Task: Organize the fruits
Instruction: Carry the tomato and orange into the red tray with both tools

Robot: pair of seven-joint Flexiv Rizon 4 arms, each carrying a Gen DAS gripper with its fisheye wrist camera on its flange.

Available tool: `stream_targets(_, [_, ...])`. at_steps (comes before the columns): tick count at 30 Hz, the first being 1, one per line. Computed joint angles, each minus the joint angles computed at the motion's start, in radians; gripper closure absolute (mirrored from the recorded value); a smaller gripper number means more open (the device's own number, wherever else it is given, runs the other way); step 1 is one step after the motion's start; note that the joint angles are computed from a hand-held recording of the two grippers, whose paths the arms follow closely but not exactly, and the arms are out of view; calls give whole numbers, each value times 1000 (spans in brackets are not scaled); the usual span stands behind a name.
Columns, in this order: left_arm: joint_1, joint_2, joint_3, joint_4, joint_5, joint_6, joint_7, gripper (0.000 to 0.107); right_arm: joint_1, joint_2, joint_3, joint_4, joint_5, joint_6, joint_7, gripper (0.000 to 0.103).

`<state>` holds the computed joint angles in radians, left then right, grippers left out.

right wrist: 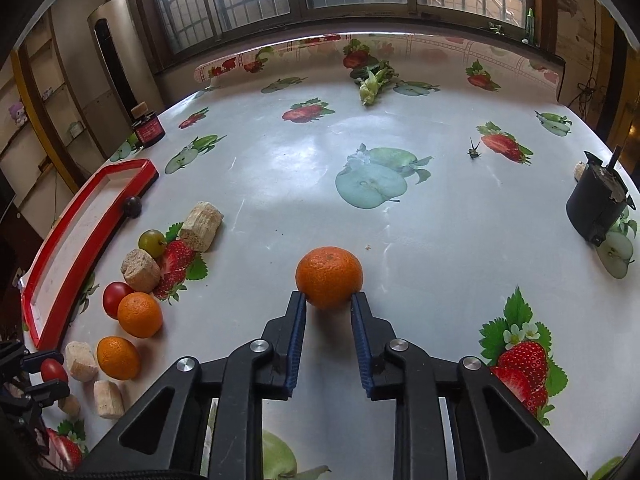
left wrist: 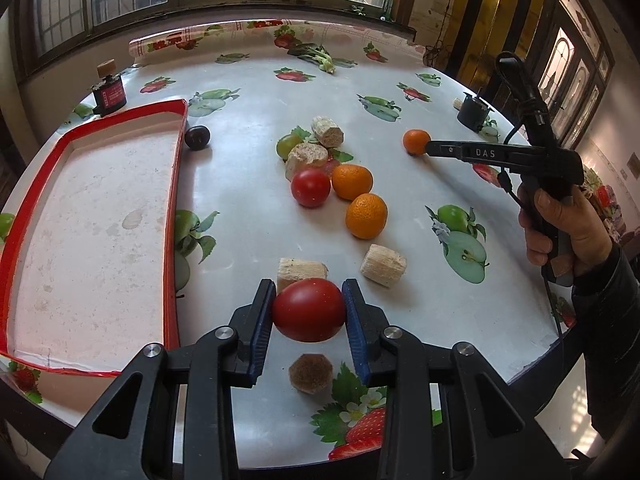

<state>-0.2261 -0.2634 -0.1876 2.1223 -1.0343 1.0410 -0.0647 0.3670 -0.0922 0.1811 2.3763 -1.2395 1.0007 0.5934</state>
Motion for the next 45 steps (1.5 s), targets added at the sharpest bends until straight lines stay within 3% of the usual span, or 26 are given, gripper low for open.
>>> stream_targets(1, [2, 3, -1, 0, -7, -4, 5, 75, 4, 4, 4, -1, 3, -3, 0, 95])
stream_targets(3, [4, 6, 2, 0, -12, -13, 8, 75, 14, 3, 15, -11, 49, -22, -43, 93])
stream_targets(5, [6, 11, 5, 2, -14, -26, 9, 75, 24, -6, 18, -24, 85, -47, -72, 76])
stream_targets(6, [6, 14, 7, 4, -17, -28, 9, 75, 27, -9, 13, -27, 72, -53, -61, 56])
stream_targets(10, [6, 21, 15, 8, -22, -33, 10, 75, 25, -38, -4, -52, 56, -52, -74, 48])
stream_targets(12, [7, 23, 17, 6, -27, -29, 10, 75, 35, -56, -2, -71, 101, -87, -113, 49])
stream_targets(14, [9, 24, 20, 3, -33, -27, 10, 75, 42, -57, -4, -72, 121, -109, -107, 57])
stream_targets(15, [10, 25, 20, 2, -38, -26, 12, 75, 40, -49, -6, -63, 116, -103, -89, 66])
stream_targets(17, [13, 26, 22, -1, -47, -30, 17, 75, 22, -28, -17, -36, 65, -36, -18, 66])
stream_targets(24, [19, 35, 30, -1, -79, -43, 38, 75, 70, -16, 25, -81, 60, -101, -22, 67])
stream_targets(45, [82, -8, 50, -61, -136, -10, 27, 75, 186, -179, -22, -337, -48, -12, -92, 67])
